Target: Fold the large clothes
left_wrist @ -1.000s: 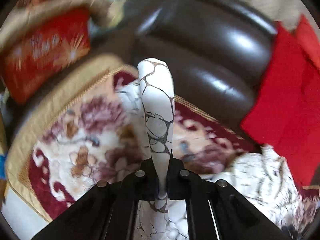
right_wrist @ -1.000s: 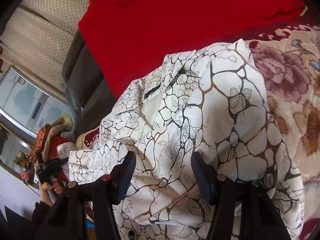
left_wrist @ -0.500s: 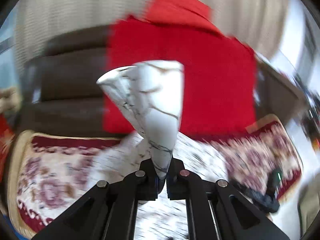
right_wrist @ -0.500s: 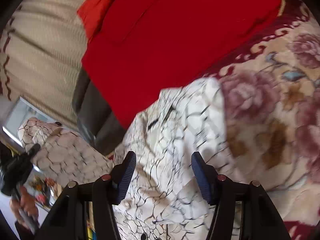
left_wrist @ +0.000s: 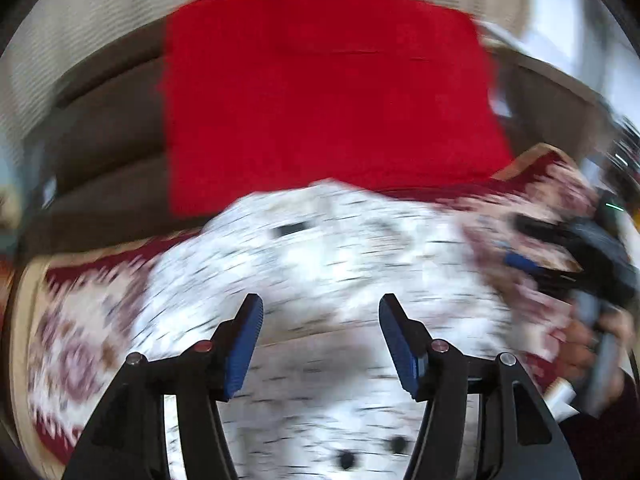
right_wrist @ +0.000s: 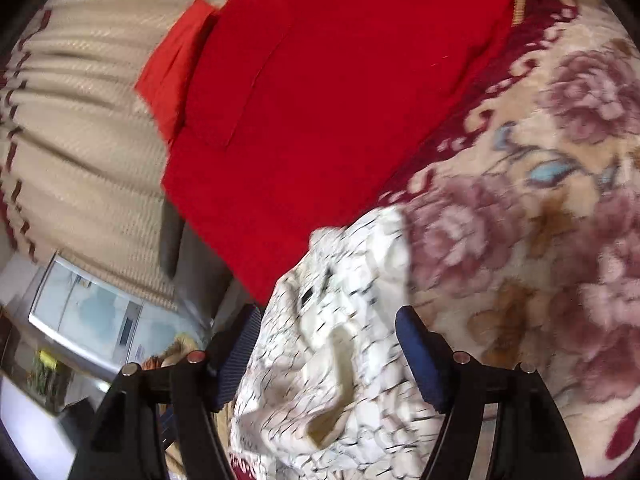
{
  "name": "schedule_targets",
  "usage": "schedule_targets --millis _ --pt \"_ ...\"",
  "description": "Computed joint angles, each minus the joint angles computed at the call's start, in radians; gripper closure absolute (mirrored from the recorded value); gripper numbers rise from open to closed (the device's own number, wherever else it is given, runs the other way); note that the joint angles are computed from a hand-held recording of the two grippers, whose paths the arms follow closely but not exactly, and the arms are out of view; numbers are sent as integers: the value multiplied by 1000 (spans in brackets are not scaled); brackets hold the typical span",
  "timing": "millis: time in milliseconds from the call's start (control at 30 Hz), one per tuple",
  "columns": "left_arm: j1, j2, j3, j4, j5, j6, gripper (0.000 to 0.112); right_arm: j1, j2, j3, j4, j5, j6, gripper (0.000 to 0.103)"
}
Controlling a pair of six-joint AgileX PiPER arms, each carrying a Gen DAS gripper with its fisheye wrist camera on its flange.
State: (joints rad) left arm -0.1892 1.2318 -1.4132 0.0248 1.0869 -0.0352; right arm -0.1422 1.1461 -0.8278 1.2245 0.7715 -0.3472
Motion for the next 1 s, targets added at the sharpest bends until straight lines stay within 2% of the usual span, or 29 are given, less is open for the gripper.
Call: schedule_targets --millis 133,200,300,333,367,400,433,467,500,533,600,667,700,800,867,933,1000 --pt "244 14 111 -89 -108 39 51 216 -15 -26 -62 -125 -34 31" --pt "297 26 169 -97 -154 62 51 329 -13 -48 -120 -193 -36 42" --pt "298 65 251 -8 -173 1 51 500 25 -104 -367 -258 122 45" --pt "300 65 295 3 -186 2 51 549 53 -125 -467 -252 197 46" --pt "297 50 345 25 -201 3 51 585 101 -163 -567 -207 269 48" --pt "276 33 390 67 -229 -17 51 612 147 -205 -658 -145 343 48" --pt "232 -13 461 149 -288 -52 51 637 218 -250 -722 -53 385 48" --pt "191 -37 493 215 -308 -93 51 653 259 -276 -766 -1 416 50" --pt "170 -46 492 241 -290 -97 51 682 286 -278 -829 16 458 52" --pt "172 -48 478 227 -268 -75 51 703 272 -268 -868 -6 483 52" --pt "239 -49 421 86 -230 42 51 682 249 -273 -834 4 455 52" --pt "322 -49 354 -61 -200 156 51 633 197 -241 -747 -42 411 52" --pt "347 -49 321 -88 -188 181 51 614 184 -232 -718 -59 394 51" --pt "307 5 234 17 -210 102 51 583 139 -195 -646 -157 352 49" --pt "296 85 174 74 -217 50 49 585 152 -198 -602 -215 326 49" --pt "303 177 121 93 -194 16 49 591 183 -225 -605 -212 336 49" --pt "301 241 114 131 -190 -18 49 621 261 -276 -708 -184 427 50"
